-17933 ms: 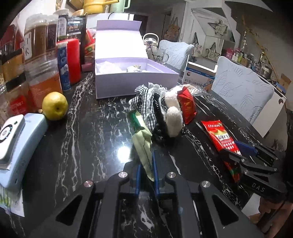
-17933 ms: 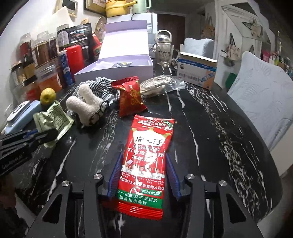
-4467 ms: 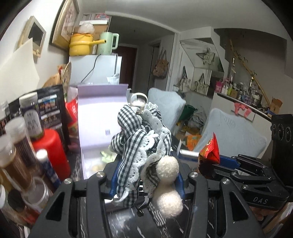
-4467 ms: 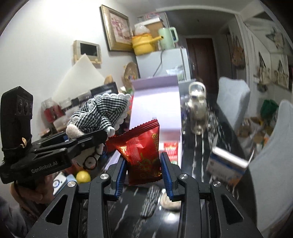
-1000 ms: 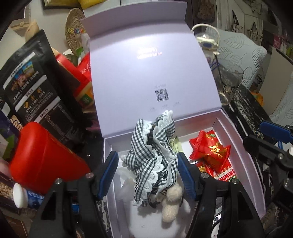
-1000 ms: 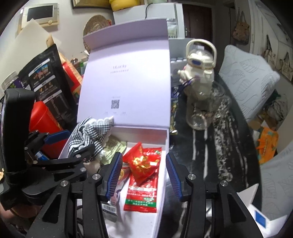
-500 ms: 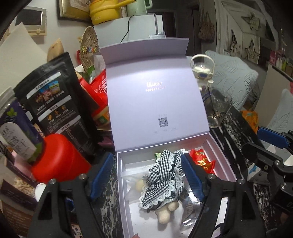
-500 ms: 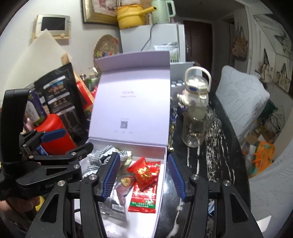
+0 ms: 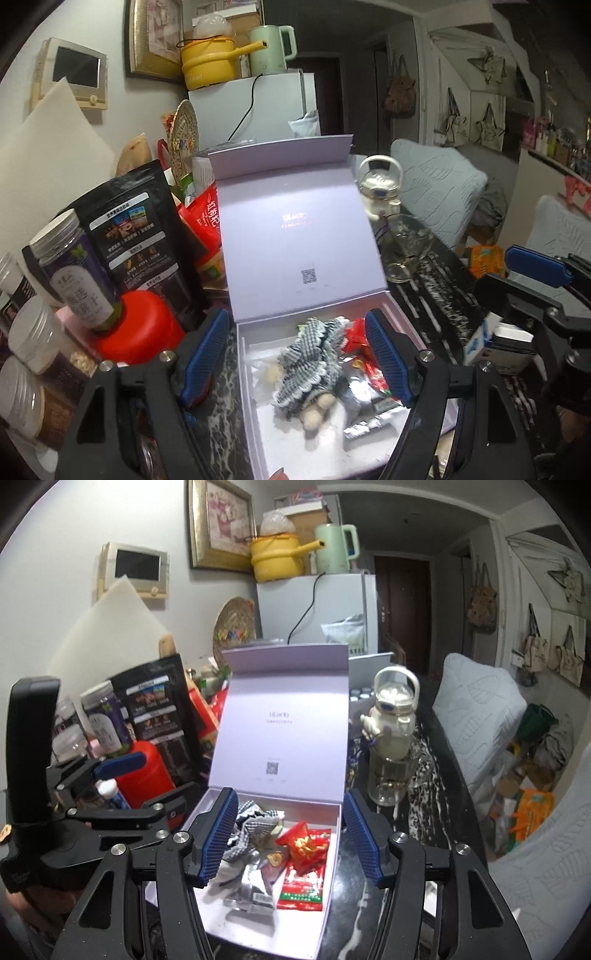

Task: Organize soft objects
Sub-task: 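Withdraw both open tools up and away from the box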

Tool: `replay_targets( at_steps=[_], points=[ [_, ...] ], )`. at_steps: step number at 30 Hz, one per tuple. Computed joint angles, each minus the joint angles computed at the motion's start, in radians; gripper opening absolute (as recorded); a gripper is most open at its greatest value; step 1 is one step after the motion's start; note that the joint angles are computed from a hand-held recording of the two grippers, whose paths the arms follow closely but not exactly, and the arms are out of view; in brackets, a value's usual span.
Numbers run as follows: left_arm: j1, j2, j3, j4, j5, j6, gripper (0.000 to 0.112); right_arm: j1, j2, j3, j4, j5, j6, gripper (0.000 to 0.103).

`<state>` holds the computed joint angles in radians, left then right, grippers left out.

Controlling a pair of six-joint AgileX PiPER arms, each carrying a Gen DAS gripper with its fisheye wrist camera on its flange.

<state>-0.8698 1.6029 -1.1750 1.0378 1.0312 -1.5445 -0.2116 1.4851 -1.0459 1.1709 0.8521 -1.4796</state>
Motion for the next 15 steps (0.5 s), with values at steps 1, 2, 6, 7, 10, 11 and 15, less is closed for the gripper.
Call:
replay_targets(
  at_steps=[1, 2, 6, 7, 10, 11, 15],
  points=[
    [-0.016, -0.007, 0.005, 0.003, 0.007, -0.010, 0.076, -0.014, -0.014, 0.010, 0.006, 0.011, -0.009, 0.064],
    [-0.045, -0.017, 0.017, 0.011, 0.019, -0.025, 0.076, -0.029, -0.026, 0.020, 0.005, 0.021, -0.016, 0.066],
    [-0.128, -0.031, 0.040, 0.013, 0.056, -0.057, 0.076, -0.109, -0.081, 0.074, -0.009, 0.068, -0.041, 0.067],
    [-0.143, -0.038, 0.049, 0.011, 0.049, -0.065, 0.076, -0.134, -0.098, 0.093, -0.010, 0.080, -0.051, 0.068],
    [-0.195, -0.078, 0.107, 0.017, -0.005, -0.110, 0.076, -0.218, -0.141, 0.150, -0.016, 0.134, -0.082, 0.073],
    [-0.209, -0.082, 0.113, 0.015, -0.006, -0.117, 0.076, -0.248, -0.154, 0.167, -0.021, 0.158, -0.096, 0.073],
    [-0.291, -0.071, 0.127, 0.000, 0.015, -0.149, 0.076, -0.360, -0.202, 0.238, -0.032, 0.234, -0.157, 0.074]
  ],
)
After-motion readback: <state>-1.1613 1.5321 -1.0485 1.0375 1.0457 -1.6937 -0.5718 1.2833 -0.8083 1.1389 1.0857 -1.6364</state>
